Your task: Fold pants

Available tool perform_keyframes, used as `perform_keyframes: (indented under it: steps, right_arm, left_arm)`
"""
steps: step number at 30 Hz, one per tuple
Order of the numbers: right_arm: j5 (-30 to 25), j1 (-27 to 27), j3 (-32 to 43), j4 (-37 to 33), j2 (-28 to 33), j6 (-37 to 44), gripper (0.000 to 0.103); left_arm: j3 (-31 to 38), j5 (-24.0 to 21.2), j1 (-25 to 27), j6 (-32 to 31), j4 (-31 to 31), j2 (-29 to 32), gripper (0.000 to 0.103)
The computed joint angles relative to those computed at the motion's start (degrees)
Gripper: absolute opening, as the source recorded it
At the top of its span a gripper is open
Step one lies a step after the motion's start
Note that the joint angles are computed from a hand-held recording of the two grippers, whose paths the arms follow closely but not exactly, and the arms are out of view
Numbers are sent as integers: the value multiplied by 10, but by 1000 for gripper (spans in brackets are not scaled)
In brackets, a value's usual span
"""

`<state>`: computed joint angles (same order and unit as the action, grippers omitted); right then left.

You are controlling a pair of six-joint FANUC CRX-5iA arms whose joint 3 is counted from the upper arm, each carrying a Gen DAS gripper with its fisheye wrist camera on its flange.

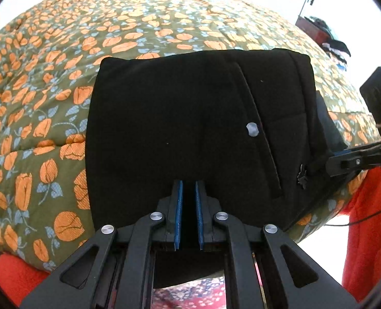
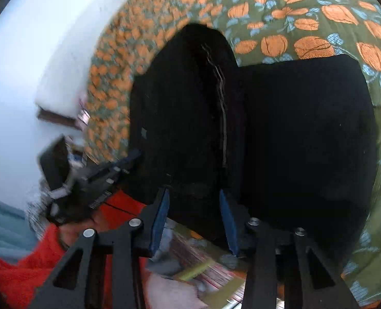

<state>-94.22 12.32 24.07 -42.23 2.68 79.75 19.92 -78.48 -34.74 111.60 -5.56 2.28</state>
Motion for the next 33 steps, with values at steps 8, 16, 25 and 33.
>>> perform_keyframes:
  steps: [8, 16, 25, 33]
  right_arm:
    - [-25, 55, 39, 61, 16, 38, 23]
    - [-11, 40, 59, 49, 1, 28, 16]
    - [-55, -22, 125, 68, -6, 44, 16]
    - [-53, -60, -9, 96, -38, 30, 17]
  left_arm:
    - [3, 2, 4, 5, -2, 4, 7]
    - [15, 33, 8, 49, -27, -36, 36]
    - [31, 43, 12, 68, -33, -50, 44]
    - [57, -3, -21, 21, -32, 3, 44]
